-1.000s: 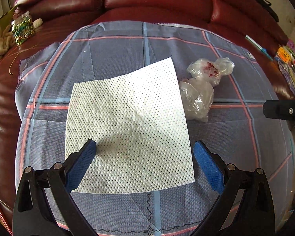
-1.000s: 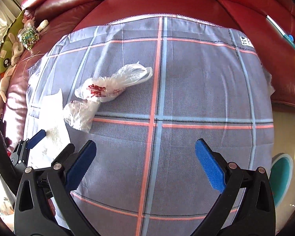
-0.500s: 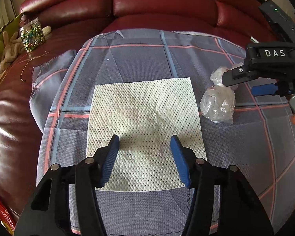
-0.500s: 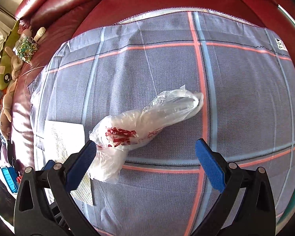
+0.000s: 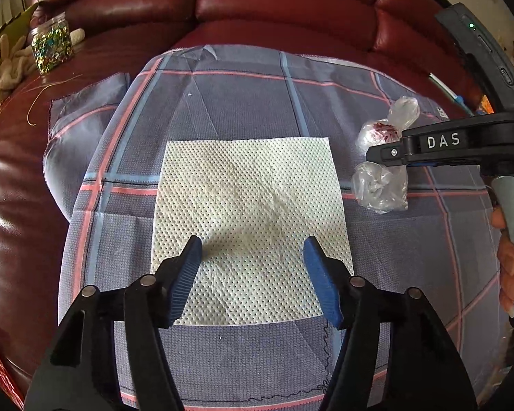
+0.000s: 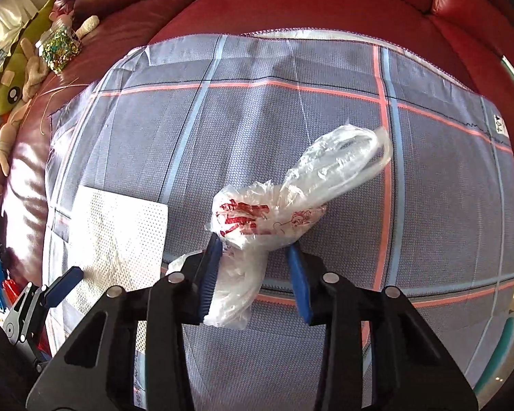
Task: Collect trash
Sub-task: 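Pinch and lift the white paper towel with the left tool while the right tool holds the bag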
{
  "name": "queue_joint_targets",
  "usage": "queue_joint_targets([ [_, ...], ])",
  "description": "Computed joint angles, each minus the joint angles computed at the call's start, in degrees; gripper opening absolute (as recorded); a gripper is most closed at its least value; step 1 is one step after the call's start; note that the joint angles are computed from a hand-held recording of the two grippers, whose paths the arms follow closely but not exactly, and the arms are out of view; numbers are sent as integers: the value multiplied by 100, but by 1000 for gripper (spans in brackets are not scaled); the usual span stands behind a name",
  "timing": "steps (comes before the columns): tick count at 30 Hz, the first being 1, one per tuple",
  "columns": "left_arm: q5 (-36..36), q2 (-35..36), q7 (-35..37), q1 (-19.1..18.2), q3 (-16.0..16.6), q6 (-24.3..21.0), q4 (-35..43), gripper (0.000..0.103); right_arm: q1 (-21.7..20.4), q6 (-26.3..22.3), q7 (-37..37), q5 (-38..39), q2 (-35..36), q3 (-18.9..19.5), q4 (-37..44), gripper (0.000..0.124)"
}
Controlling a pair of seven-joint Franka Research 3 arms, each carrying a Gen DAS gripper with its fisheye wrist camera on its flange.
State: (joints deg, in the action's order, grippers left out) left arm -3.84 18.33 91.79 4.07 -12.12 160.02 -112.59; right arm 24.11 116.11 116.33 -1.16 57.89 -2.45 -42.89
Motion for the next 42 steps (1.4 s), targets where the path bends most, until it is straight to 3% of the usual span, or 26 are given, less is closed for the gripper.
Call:
queue_joint_targets([
  [8, 253, -159, -213, -93, 150, -131, -12, 94, 61, 1158, -84, -282, -1695, -79, -2720, 32],
  [10, -110, -85, 175, 97, -72, -322, 147, 99, 31, 1353, -87, -302, -2013, -51, -3231, 32],
  [16, 34, 464, -7, -198, 60, -1159, 942, 99, -116, 1918, -67, -279, -2747, 24, -4387, 32],
  [19, 685, 500, -652, -560, 358, -1007, 929, 99, -195, 2113, -123, -236, -3006, 73, -4766, 32],
  [22, 1045, 526, -876, -645, 388, -857, 894, 99, -260, 2265, -168, -194, -3172, 104, -5035, 32],
  [25, 1347, 437, -1112, -684, 443, -673, 766, 75, -328, 2426, -171, -90, -3286, 137, -5244, 32],
  [27, 1473, 351, -1181, -677, 440, -613, 685, 35, -368, 2505, -214, -14, -3318, 169, -5323, 32],
  [30, 1942, 302, -1598, -870, 631, -686, 671, 7, -389, 2614, -253, 56, -3357, 189, -5424, 32],
  [31, 2086, 307, -1778, -925, 689, -770, 712, 6, -402, 2672, -266, 95, -3376, 199, -5468, 32],
  [36, 1597, -15, -1510, -559, 351, -547, 419, 5, -454, 2858, -358, 237, -3538, 225, -5759, 32],
  [42, 1325, -346, -1257, -555, 203, -416, 131, 5, -496, 3209, -241, 328, -3983, 213, -6466, 32],
])
